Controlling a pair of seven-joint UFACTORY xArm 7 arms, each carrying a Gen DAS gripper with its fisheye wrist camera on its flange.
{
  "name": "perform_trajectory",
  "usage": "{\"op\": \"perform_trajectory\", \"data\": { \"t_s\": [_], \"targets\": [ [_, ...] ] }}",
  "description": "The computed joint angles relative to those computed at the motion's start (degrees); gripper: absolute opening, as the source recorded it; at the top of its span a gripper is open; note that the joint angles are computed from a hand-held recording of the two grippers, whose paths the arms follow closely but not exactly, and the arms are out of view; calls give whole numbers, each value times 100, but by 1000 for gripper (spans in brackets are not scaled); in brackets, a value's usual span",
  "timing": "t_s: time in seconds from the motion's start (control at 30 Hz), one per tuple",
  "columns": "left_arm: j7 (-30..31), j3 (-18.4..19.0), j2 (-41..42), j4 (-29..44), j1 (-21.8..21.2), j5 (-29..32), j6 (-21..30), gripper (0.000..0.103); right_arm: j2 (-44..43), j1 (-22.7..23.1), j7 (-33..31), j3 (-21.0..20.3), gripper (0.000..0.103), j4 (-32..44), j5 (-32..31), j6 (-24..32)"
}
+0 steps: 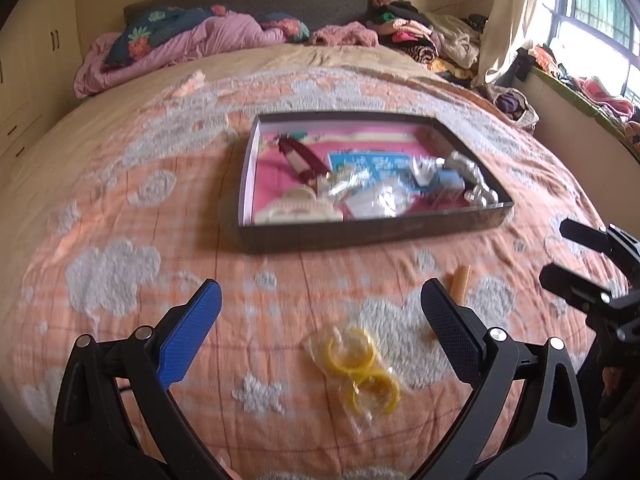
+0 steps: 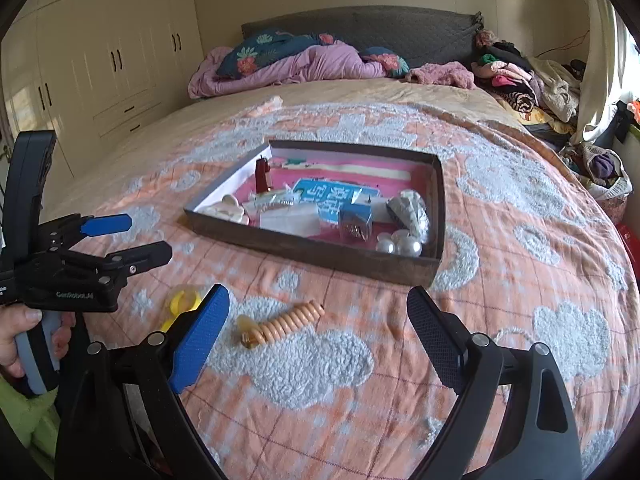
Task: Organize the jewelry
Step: 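Withdraw both tools toward the yellow rings and peach spiral hair tie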
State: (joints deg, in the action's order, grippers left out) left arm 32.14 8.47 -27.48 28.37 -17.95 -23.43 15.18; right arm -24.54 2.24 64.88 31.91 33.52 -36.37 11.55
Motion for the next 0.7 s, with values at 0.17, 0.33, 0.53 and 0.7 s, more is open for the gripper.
{"op": "perform_trajectory", "data": {
  "t_s": [0.17, 0.33, 0.53, 0.7],
  "targets": [
    [-5, 20, -44, -152, 61, -27, 193, 93, 260, 127, -115, -114, 90, 11, 18, 3],
    [5, -38, -96, -284, 148, 17, 297, 93, 520, 225, -42, -237, 90, 19, -59, 16],
    [20, -53, -72, -349, 168, 31, 328, 93, 717, 352, 53, -375, 90, 56, -326, 59],
    [124, 36, 9, -334, 105, -94, 412, 93, 896, 558, 86, -538, 90, 110, -523, 170]
  ]
}}
